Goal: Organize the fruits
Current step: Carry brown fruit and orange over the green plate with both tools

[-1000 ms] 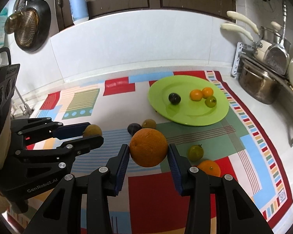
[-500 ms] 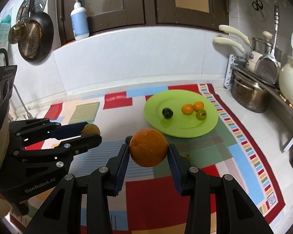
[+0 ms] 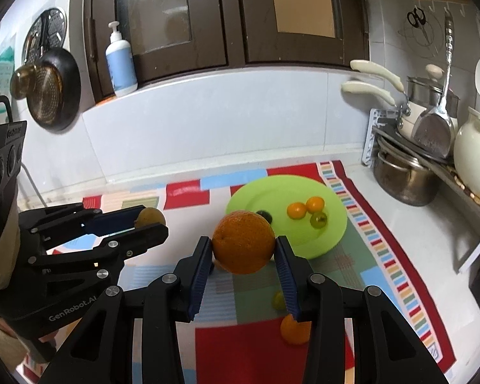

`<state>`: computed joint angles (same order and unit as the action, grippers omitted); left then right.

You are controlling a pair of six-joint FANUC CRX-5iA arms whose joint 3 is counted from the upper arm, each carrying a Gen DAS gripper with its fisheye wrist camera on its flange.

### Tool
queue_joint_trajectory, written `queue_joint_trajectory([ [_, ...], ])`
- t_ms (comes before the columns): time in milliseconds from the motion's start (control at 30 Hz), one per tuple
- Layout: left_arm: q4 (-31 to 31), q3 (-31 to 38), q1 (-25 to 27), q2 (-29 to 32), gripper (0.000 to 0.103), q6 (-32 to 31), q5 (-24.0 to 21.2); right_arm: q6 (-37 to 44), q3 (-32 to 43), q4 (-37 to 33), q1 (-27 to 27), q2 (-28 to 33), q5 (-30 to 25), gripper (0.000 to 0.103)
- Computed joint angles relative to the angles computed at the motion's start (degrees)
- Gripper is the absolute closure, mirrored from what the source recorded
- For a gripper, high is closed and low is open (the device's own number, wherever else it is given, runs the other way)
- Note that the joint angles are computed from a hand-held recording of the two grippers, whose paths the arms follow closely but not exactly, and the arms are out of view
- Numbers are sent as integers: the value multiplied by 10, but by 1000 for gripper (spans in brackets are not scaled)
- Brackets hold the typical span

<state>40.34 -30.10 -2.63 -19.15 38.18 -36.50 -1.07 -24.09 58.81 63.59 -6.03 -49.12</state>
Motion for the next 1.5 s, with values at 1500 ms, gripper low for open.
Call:
queue_joint_trajectory([
  [1500, -170, 288, -71, 271, 76, 208, -17, 297, 157, -237, -212, 117, 130, 62],
])
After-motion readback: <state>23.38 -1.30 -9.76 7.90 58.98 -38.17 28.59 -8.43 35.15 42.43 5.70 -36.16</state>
